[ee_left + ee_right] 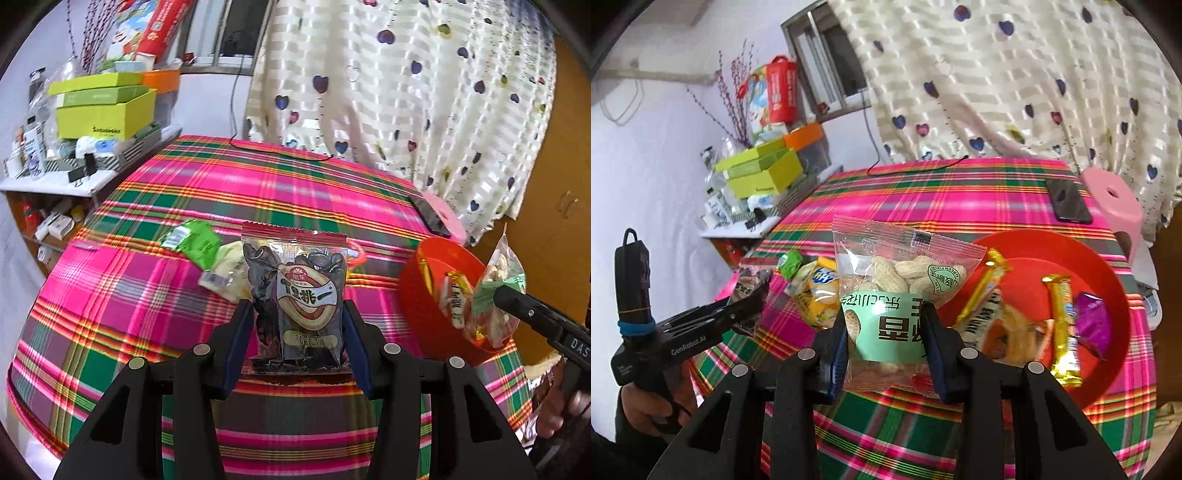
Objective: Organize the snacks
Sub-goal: 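Lift both packets and carry them over the red basket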
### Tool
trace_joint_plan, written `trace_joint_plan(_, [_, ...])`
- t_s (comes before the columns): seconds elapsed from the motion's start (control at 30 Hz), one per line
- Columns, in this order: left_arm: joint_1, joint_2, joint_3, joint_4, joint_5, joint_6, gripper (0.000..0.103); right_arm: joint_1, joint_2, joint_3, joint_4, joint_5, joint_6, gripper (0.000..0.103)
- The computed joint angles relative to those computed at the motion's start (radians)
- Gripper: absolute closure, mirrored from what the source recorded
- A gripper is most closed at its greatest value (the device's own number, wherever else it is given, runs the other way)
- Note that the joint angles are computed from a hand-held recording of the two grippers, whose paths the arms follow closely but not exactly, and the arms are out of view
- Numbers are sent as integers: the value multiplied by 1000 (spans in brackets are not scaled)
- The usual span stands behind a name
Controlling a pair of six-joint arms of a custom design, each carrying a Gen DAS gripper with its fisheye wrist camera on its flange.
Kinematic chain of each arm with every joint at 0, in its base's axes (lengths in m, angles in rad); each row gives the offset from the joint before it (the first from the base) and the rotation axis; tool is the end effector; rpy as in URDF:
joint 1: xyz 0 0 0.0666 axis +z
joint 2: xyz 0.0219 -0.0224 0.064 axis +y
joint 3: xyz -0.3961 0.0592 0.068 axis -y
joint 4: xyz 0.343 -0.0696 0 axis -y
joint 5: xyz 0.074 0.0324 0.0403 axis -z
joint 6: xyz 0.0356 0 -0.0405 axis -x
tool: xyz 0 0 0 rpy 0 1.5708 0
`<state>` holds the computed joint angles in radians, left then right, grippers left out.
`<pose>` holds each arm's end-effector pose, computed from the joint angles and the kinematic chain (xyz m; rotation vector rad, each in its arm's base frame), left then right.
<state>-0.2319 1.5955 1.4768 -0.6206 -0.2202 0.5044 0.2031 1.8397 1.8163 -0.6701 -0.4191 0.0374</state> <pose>0.5082 -0.1124 0.4109 -0.4216 2.2525 -0.1276 0.6019 0.1383 0.4181 -0.4910 2.1988 0.5622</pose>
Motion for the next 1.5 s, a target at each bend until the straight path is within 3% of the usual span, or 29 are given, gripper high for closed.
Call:
trace_joint_plan(0.6, [-41, 52, 100, -11, 26, -49, 54, -101, -37, -42, 59, 29, -70, 69])
trace_joint_plan(1.5, [-73, 210, 331, -97, 99, -112, 54, -164, 30, 21, 24, 33, -104, 69])
